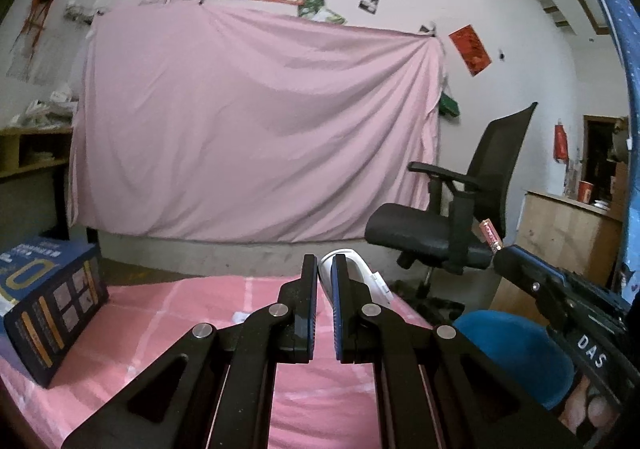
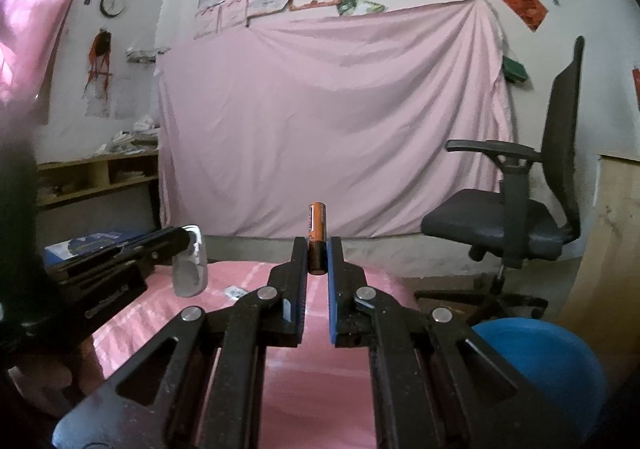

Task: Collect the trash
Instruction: 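Lift and carry the tube and wrapper in both tools over the blue bucket, then open both tools to drop the tube and wrapper into the bucket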

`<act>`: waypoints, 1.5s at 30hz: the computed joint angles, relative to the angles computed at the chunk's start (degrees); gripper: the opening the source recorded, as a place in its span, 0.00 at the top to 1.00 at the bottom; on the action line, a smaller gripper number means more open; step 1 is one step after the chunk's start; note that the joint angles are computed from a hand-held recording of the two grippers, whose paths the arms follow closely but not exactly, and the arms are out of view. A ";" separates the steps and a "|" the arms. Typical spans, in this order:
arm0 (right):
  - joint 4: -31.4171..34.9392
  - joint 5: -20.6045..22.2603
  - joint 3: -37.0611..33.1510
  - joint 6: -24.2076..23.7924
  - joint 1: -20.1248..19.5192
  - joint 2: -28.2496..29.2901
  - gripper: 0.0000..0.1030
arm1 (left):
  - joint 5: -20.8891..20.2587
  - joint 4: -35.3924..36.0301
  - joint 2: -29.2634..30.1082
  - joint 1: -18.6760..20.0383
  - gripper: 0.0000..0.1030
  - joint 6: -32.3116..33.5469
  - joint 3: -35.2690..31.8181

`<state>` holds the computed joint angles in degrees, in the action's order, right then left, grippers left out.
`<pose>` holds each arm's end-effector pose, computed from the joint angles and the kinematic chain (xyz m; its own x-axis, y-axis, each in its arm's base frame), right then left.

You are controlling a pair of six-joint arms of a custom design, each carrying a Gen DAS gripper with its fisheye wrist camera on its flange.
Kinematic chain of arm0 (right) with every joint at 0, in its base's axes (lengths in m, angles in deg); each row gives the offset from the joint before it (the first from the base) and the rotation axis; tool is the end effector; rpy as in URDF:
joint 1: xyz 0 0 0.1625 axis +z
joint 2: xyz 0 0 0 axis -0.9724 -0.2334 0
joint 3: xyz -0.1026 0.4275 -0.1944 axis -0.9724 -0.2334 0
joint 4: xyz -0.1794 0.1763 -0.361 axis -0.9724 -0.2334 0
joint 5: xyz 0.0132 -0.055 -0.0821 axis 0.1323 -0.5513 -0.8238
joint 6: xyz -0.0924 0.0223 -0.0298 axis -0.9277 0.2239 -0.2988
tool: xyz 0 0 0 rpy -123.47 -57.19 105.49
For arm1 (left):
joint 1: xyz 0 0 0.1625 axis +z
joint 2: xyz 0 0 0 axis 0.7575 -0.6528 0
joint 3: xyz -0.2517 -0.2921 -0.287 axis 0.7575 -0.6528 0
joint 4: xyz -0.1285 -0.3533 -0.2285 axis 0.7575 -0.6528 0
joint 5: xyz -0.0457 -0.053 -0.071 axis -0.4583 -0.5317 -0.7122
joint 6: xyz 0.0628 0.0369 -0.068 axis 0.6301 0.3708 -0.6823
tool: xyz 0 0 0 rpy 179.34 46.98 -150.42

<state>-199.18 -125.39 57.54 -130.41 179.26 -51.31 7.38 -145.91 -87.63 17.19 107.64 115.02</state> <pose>0.2848 -0.6826 0.0583 -0.6727 -0.3631 0.6447 -0.7257 0.1542 -0.6705 -0.0960 -0.6429 0.2397 -0.7879 0.1888 -0.5861 0.6151 0.1969 -0.7634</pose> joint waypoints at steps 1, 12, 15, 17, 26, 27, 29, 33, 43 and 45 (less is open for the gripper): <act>-0.74 -0.04 0.24 0.28 -0.15 -0.26 0.68 | -0.20 -0.58 0.20 -0.36 0.96 0.47 0.12; -8.68 -2.06 3.83 2.00 -1.99 -3.74 0.68 | 0.46 -0.03 2.77 -5.44 0.96 -0.50 -0.26; -10.21 -2.64 5.03 3.71 -2.79 -5.22 0.68 | 0.25 1.69 3.97 -7.05 0.96 -0.76 -1.76; -10.85 -3.45 5.71 5.09 -3.38 -6.19 0.68 | -0.13 2.79 5.12 -8.11 0.96 -0.27 -3.01; -6.66 -9.05 7.99 11.55 -6.24 -10.01 0.68 | 1.19 9.37 10.22 -11.28 0.95 1.20 -7.71; -6.09 -9.41 8.06 11.89 -6.48 -10.24 0.68 | 1.42 10.05 10.65 -11.47 0.96 1.29 -8.07; -5.41 -10.54 8.45 12.84 -6.93 -10.71 0.68 | 1.78 11.51 11.59 -11.71 0.95 1.45 -8.94; -3.32 -11.61 8.76 15.46 -7.74 -11.61 0.68 | 2.22 14.21 12.94 -11.86 0.95 0.80 -10.29; 4.19 -13.13 8.03 20.90 -9.11 -12.85 0.68 | 3.76 24.35 14.62 -10.86 0.95 -3.87 -13.80; 5.63 -13.47 7.83 21.78 -9.39 -13.07 0.68 | 3.87 26.37 14.61 -10.58 0.95 -5.20 -14.19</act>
